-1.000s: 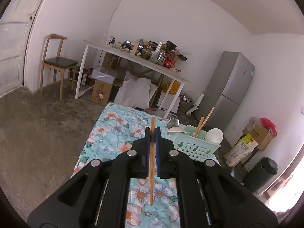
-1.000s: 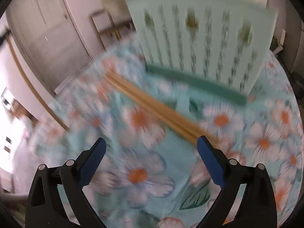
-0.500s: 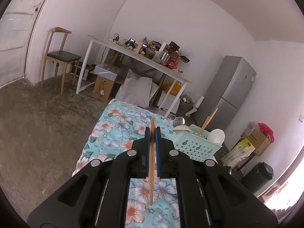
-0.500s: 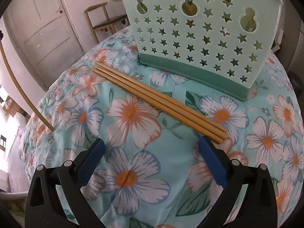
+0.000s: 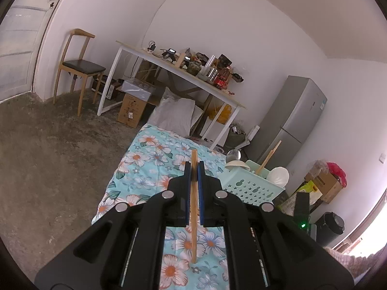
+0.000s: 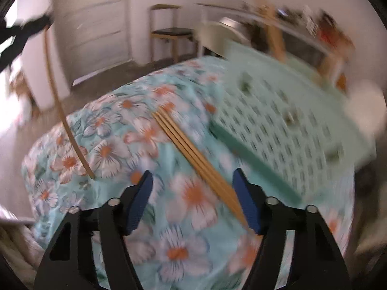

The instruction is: Organize utensils

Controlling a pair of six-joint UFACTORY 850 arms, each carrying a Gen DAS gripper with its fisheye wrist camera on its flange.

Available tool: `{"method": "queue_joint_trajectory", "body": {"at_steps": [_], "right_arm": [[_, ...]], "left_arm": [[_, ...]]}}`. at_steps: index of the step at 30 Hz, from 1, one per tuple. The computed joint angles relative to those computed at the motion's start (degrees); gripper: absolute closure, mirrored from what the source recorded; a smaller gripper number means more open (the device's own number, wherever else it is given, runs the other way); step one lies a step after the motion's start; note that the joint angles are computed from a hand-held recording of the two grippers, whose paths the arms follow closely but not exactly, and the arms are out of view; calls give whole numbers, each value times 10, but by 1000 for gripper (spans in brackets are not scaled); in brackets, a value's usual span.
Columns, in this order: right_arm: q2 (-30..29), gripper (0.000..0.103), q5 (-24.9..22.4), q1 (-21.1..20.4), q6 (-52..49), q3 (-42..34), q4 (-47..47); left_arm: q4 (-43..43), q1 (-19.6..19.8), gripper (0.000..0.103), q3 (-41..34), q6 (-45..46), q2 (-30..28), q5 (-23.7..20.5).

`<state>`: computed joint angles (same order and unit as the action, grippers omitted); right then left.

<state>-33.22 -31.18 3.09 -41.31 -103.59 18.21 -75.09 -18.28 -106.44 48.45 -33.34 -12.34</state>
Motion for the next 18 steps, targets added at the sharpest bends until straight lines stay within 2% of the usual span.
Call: {"method": "queue_joint_trajectory", "body": {"at_steps": [4,10,12,14,15,18], "right_arm": [[-40,69,0,24,-14,-46,-62],[-105,75,-14,53,-38,-114,-163],[-104,77,8,58,-44,-104,-181],[-100,84,23,61,-42,-94,-199],[-98,95,26,62,-38,-93,-202],[-99,95,11,58,-42,-104,-169]], "left_arm": [[-6,1,99,0,3,-1,2],[-21,4,99,-4,13,-8,3],[-23,4,99,-4,14,-9,2],[-34,3,99,-1,24,-8,4],[-36,3,99,-2,26,-9,3],[-38,4,99,-1,27,-9,2]]}}
